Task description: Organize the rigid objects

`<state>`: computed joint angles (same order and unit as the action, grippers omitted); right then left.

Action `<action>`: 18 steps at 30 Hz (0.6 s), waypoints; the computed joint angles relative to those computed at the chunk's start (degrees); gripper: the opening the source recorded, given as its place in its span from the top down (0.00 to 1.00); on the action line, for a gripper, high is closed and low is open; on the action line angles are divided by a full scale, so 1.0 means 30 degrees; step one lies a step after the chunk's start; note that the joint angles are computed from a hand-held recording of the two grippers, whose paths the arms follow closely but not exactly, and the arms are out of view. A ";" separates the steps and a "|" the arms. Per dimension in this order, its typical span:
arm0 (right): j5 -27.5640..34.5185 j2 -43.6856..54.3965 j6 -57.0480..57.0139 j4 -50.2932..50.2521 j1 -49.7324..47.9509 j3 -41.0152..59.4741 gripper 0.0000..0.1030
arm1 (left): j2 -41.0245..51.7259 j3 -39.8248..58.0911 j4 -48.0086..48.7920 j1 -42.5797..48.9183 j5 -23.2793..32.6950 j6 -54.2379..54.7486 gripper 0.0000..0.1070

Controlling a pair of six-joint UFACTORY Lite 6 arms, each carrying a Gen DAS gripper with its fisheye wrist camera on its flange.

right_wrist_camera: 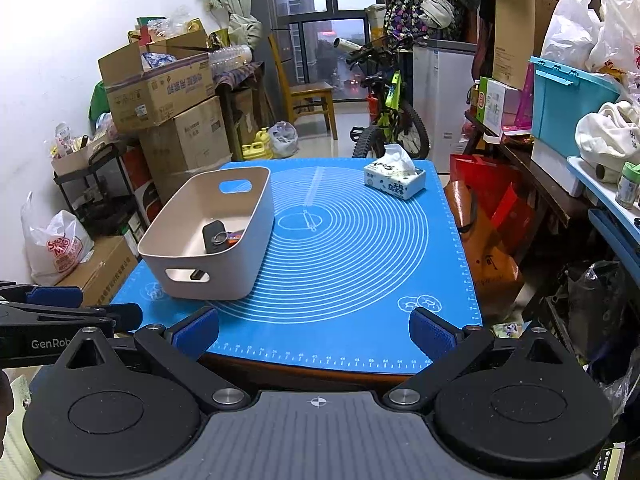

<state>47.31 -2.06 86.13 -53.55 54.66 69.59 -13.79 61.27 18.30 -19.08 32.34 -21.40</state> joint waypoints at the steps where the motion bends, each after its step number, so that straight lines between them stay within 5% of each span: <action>1: 0.0000 0.0000 0.0000 0.0000 0.0000 0.0000 0.03 | -0.0035 -0.0033 -0.0189 0.0119 -0.0030 0.0249 0.34; 18: -0.0051 -0.0328 -0.0294 0.0193 -0.0190 -0.0257 0.03 | -0.0131 -0.0248 -0.0148 -0.0042 -0.0098 0.0139 0.34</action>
<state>47.16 -3.04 85.25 -52.97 54.09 68.82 -14.19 60.53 17.86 -19.21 32.04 -20.98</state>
